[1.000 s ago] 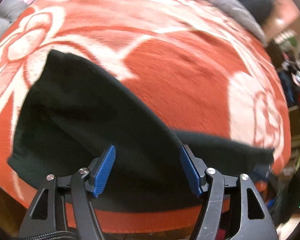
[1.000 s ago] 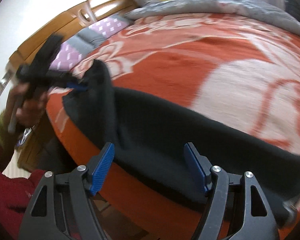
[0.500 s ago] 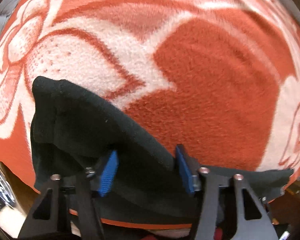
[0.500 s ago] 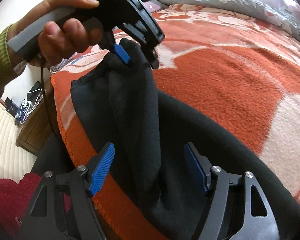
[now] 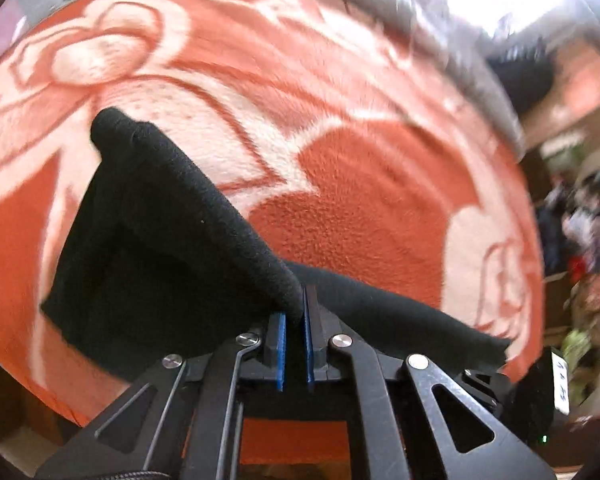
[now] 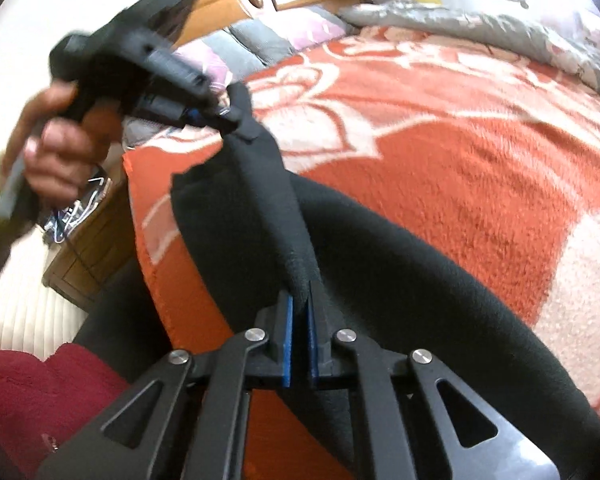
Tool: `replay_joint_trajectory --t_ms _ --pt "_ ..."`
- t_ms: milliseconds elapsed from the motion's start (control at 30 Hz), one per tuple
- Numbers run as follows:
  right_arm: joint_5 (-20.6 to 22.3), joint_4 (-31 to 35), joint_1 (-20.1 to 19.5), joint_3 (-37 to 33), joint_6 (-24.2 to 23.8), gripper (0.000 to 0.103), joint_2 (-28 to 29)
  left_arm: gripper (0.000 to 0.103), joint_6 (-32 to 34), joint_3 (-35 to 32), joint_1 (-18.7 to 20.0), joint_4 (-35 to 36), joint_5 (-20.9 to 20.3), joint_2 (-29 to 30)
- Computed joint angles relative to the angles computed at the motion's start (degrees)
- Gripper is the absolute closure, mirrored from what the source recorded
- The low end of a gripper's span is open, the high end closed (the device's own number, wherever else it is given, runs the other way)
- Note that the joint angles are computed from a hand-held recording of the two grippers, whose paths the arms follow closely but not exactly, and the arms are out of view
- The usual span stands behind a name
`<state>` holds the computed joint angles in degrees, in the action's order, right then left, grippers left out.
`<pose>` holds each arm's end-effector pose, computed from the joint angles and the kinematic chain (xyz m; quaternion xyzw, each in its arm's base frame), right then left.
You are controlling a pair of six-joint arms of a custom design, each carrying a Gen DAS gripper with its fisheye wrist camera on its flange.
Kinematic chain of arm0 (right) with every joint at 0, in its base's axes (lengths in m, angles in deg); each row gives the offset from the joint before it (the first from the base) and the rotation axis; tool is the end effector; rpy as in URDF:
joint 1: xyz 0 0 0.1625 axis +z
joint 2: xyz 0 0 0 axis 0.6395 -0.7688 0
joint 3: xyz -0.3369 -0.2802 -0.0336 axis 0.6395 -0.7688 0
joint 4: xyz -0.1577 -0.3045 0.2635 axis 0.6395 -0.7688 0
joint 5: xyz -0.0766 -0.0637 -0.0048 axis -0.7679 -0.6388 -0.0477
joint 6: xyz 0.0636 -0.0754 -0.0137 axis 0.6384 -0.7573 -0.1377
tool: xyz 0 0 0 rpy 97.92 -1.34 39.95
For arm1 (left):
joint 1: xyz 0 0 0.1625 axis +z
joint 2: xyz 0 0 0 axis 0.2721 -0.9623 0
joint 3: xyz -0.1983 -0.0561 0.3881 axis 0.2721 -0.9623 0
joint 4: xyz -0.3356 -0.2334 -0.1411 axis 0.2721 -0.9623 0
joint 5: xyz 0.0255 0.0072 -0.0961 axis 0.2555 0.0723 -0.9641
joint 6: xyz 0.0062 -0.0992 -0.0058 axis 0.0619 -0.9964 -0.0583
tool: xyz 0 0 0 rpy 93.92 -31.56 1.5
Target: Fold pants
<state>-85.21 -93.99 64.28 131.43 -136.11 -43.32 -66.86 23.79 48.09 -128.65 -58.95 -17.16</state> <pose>0.2987 -0.6682 0.0377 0.5107 -0.8589 0.0185 0.0341 -0.0678 -0.5973 0.3689 -0.2448 0.8867 -0.3333 0.2066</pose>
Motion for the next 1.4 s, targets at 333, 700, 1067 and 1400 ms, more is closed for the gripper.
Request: replay_joint_trajectory --t_ms 333,700,1067,1400 --pt "-5.26 -1.34 1.6 2.97 -3.92 0.096 -0.27 0.098 1.95 18.61 -2.58 -25.92 1.14 -6.97" --pt "-9.44 -1.94 2.07 4.45 -4.99 0.096 0.04 0.098 1.47 25.5 -1.33 -36.17 -1.04 -7.1" --pt "-11.66 -0.21 2.5 3.33 -3.86 0.095 1.32 0.096 0.36 27.98 1.18 -39.15 -4.43 -6.76" --pt "-9.93 -0.19 2.86 3.29 0.02 0.05 0.47 0.065 -4.51 28.63 -1.09 -33.47 1.29 -11.2"
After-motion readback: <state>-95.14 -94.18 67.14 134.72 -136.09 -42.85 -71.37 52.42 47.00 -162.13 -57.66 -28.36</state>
